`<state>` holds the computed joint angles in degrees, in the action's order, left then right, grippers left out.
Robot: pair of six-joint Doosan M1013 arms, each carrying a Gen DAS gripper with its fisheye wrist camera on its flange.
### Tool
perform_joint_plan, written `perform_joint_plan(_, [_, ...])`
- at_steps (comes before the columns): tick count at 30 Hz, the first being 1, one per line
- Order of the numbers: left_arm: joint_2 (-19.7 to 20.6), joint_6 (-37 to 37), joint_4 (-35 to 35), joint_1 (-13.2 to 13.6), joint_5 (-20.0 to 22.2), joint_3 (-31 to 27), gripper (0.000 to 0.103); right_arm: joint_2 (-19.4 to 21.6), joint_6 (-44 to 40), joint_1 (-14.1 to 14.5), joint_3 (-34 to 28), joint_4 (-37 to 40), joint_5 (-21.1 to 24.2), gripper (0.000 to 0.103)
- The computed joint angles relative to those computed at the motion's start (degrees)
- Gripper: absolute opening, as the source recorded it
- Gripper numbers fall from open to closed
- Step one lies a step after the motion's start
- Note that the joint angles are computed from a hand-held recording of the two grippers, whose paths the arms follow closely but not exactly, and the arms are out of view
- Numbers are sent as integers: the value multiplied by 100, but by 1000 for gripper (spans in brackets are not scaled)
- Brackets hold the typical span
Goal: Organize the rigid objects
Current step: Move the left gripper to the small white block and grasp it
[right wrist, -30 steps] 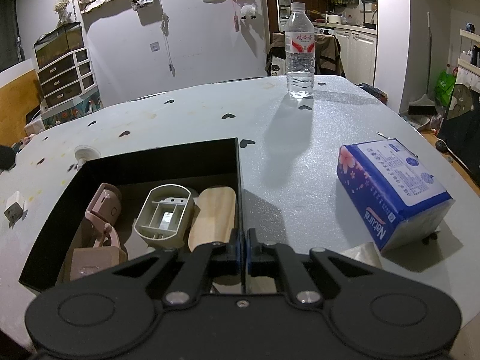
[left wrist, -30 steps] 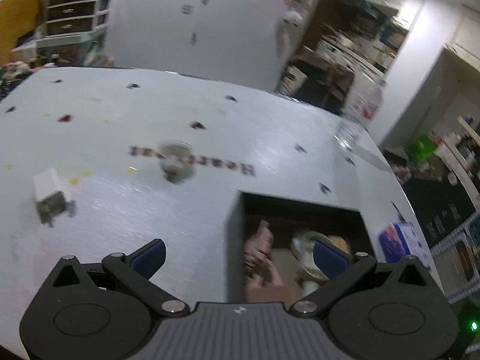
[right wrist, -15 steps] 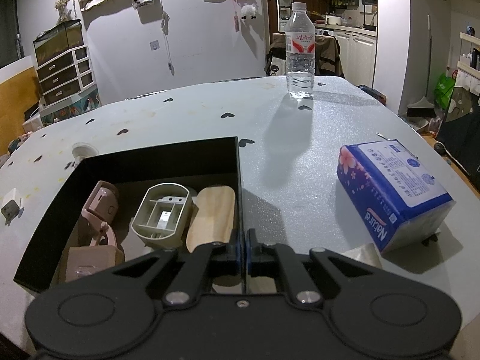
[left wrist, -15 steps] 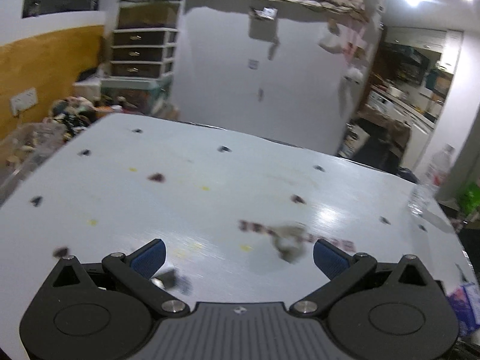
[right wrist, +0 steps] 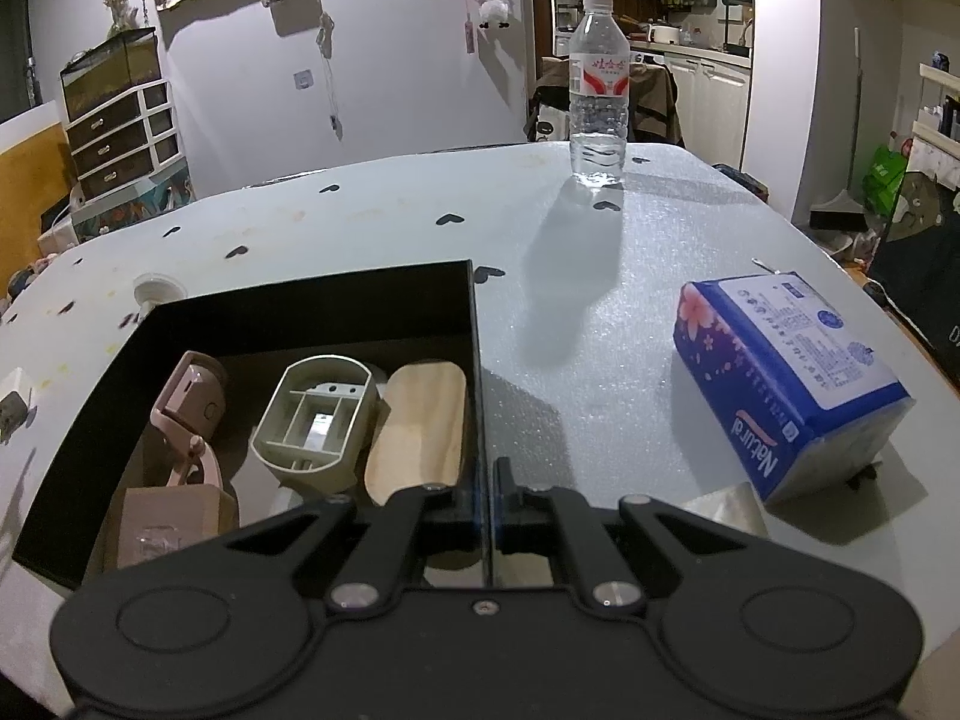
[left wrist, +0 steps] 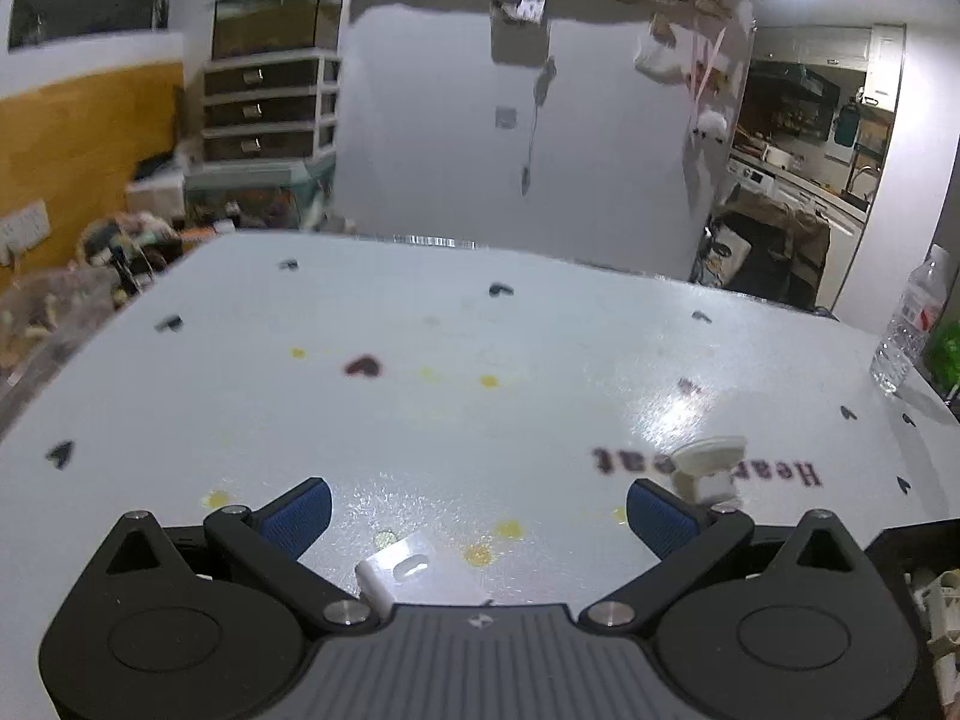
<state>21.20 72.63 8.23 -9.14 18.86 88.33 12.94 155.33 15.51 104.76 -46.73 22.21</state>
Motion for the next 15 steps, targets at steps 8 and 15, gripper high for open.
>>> perform_joint_plan(8, [529,1840,-2808,449,633,-467,103,30,-13,23,-47,2,107,4])
perform_joint_plan(15, [490,3725,-5035,629,744,-277,103,48,-39,28,-64,27,130,4])
